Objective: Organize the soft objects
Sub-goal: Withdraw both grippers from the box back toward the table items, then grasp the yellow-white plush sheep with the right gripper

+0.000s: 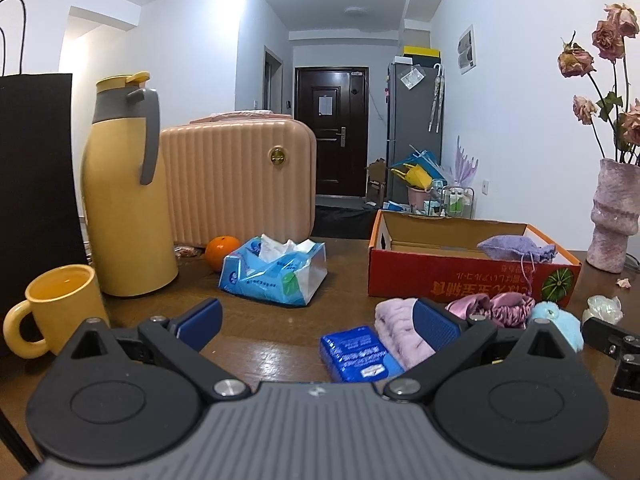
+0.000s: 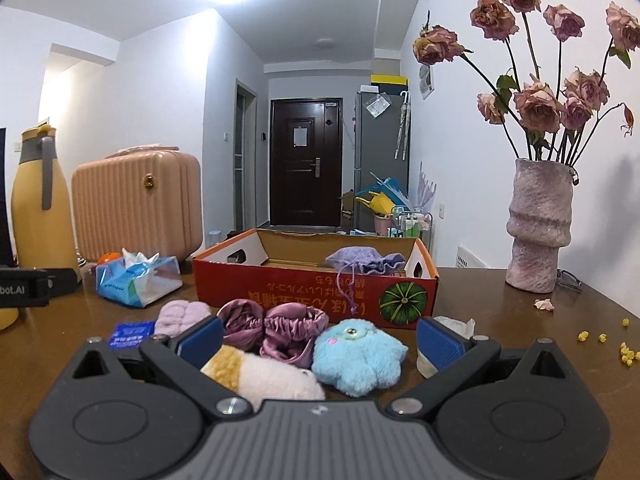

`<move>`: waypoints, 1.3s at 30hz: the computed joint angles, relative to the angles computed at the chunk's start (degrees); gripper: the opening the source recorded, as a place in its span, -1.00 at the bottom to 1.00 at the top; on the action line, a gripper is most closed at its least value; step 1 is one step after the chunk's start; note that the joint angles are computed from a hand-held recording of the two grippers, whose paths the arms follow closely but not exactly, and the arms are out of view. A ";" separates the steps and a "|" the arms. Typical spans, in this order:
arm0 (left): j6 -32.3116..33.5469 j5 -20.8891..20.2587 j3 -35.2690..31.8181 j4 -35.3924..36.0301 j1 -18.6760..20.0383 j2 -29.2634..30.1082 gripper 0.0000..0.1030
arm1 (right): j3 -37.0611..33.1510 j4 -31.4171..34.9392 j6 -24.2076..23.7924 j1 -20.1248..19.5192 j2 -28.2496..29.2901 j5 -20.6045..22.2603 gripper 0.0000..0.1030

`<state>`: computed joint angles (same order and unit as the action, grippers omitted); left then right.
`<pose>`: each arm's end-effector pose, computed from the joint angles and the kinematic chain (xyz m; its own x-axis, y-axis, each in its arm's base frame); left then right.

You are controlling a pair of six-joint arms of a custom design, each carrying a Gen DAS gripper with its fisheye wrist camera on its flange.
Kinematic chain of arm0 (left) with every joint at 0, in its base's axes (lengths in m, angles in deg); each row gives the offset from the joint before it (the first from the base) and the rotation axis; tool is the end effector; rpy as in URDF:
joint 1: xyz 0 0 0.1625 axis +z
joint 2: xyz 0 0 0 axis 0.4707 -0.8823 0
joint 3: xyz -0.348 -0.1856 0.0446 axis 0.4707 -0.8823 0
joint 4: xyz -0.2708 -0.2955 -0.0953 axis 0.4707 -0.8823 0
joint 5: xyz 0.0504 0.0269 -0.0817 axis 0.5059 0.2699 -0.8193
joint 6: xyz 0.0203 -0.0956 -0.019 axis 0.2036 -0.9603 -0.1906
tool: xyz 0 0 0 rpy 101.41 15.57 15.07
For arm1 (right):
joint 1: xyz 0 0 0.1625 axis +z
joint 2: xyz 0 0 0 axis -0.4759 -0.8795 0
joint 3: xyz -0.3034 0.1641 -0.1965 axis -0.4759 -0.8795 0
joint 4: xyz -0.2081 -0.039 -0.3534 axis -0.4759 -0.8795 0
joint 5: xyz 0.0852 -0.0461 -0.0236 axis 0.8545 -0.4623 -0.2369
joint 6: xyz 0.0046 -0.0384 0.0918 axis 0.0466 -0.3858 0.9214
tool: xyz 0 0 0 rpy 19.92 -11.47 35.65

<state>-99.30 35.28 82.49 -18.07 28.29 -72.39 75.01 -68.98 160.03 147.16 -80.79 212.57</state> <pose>-0.0956 -0.4881 0.2660 -0.6922 0.2170 -0.6883 0.7174 0.3107 -0.6236 0.2935 -0.4188 0.0352 -0.6826 0.2681 0.6799 -0.6244 0.2696 -0.7331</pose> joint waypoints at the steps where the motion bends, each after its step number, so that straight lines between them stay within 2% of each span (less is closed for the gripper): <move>1: -0.24 0.15 0.11 0.41 0.15 -0.32 1.00 | 0.12 -0.20 -0.18 0.21 0.10 0.18 1.00; 13: -1.79 1.04 -0.03 3.35 1.76 -1.81 1.00 | -0.32 1.27 -0.06 1.35 1.28 1.15 1.00; 28: -1.90 3.14 -1.51 6.31 2.61 -1.17 1.00 | -3.90 7.63 3.01 1.34 3.60 2.02 1.00; 35: -2.39 3.13 -3.17 8.12 3.38 0.10 1.00 | -6.05 12.29 6.16 0.87 4.46 1.87 1.00; 39: -2.71 3.34 -3.64 8.68 3.69 0.28 1.00 | -7.97 15.76 9.56 0.71 5.27 1.09 1.00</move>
